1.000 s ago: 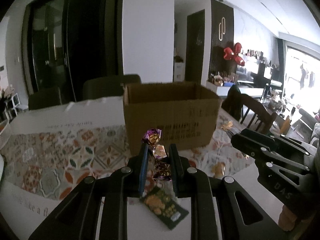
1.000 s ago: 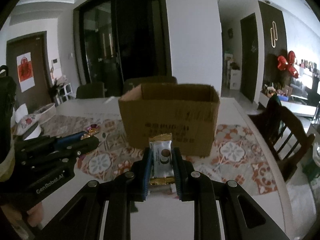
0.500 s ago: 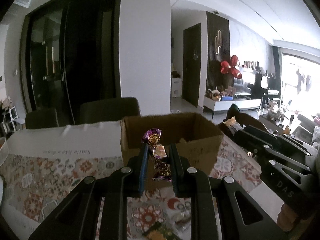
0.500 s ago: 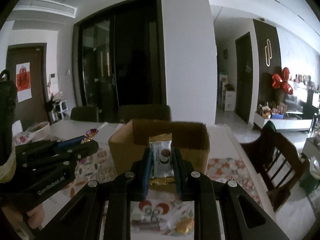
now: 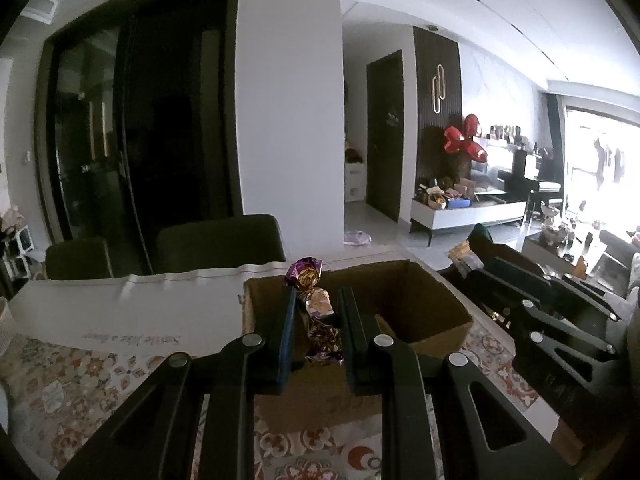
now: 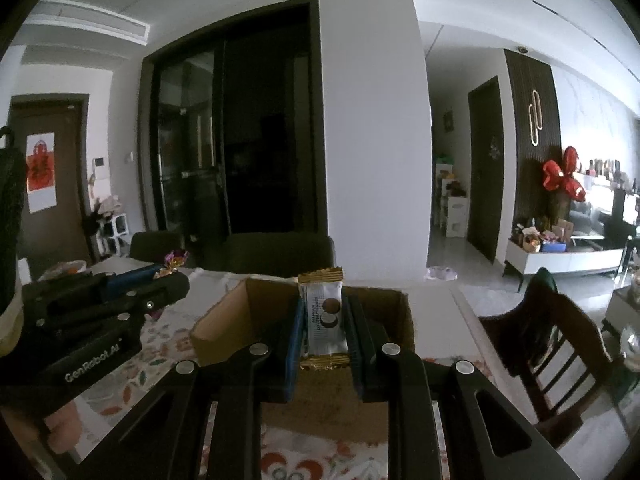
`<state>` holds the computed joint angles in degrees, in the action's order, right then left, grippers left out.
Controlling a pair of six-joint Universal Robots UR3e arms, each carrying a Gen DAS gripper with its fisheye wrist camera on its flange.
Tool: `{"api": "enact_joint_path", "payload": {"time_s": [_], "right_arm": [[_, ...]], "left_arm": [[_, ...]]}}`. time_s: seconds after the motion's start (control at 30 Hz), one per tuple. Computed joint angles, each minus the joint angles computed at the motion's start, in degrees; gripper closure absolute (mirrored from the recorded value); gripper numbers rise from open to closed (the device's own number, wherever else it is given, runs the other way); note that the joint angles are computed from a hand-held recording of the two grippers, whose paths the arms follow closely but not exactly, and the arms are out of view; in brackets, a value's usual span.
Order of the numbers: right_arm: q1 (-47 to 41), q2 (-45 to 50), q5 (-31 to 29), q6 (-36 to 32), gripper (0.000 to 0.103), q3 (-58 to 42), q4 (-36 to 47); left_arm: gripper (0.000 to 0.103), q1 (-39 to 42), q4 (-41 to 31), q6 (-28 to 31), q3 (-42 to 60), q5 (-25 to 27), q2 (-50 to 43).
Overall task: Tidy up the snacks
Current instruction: 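Carry both snacks over the box and open both tools to drop them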
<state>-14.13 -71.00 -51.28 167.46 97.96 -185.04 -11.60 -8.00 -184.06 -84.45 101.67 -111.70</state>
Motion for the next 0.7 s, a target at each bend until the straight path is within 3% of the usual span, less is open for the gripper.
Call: {"api": "enact_joint_path", "payload": {"time_s": [0.43,0.7], "right_arm": [[4.52,13.61,-4.99,0.41,0.081,-23.36,13.85],[5.74,21.14,-6.56,1.58,0.081,-35.07,22.86]], "left_arm": [[0.082,4.12,-15.01,-0.51,21.21,-7.08,-12.37],[0.081,4.81,-23.14,0.56,33.11,-8.33,-20.06]]}}
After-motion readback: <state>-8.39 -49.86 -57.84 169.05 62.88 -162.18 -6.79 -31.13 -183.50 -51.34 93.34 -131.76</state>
